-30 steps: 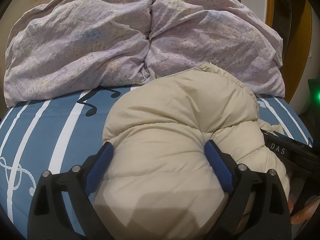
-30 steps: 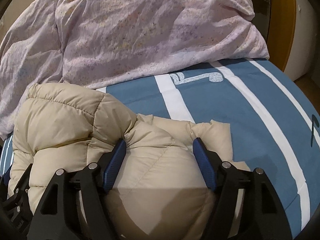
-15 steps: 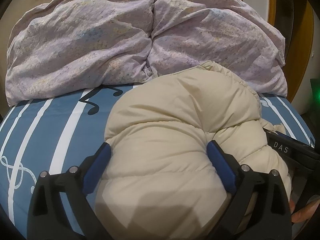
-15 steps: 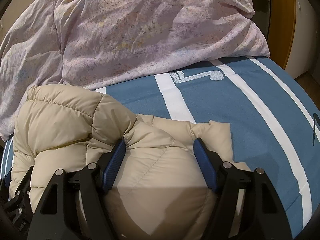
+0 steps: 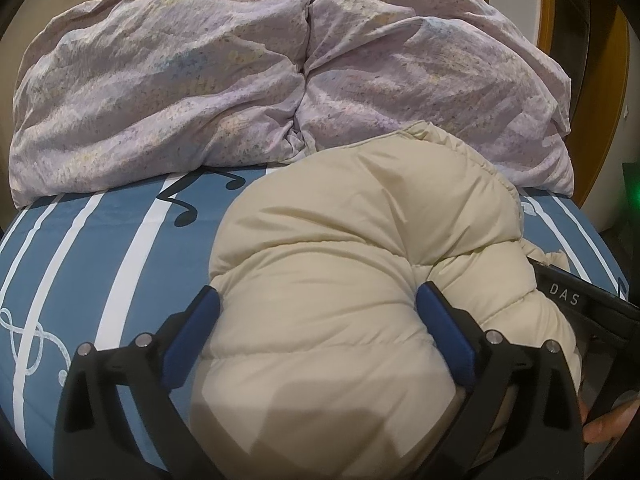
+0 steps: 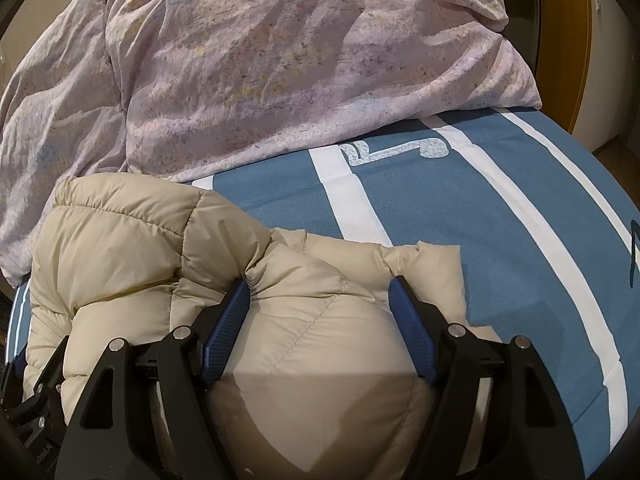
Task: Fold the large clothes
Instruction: 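Grasp the jacket hem with both grippers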
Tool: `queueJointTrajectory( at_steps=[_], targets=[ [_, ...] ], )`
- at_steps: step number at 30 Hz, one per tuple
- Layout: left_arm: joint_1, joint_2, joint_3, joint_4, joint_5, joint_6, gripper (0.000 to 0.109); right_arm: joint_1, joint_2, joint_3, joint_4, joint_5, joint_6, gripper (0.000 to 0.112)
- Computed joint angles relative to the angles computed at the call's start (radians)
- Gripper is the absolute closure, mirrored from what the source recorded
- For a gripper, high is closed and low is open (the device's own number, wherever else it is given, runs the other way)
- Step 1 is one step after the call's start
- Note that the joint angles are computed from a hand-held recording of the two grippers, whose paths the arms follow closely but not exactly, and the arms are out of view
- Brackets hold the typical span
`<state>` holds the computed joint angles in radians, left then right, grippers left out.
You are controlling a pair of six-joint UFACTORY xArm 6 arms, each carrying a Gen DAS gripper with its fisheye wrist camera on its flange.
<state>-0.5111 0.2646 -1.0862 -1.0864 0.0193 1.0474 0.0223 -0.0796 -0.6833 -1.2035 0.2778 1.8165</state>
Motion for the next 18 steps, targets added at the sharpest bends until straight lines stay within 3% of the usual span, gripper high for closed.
queueJointTrajectory(
  at_steps=[18],
  targets=[
    [-0.001,0.001,0.0,0.015,-0.001,-0.018,0.01,0.001,0.002,-0.002,0.004,0.0,0.004,0.038]
  ],
)
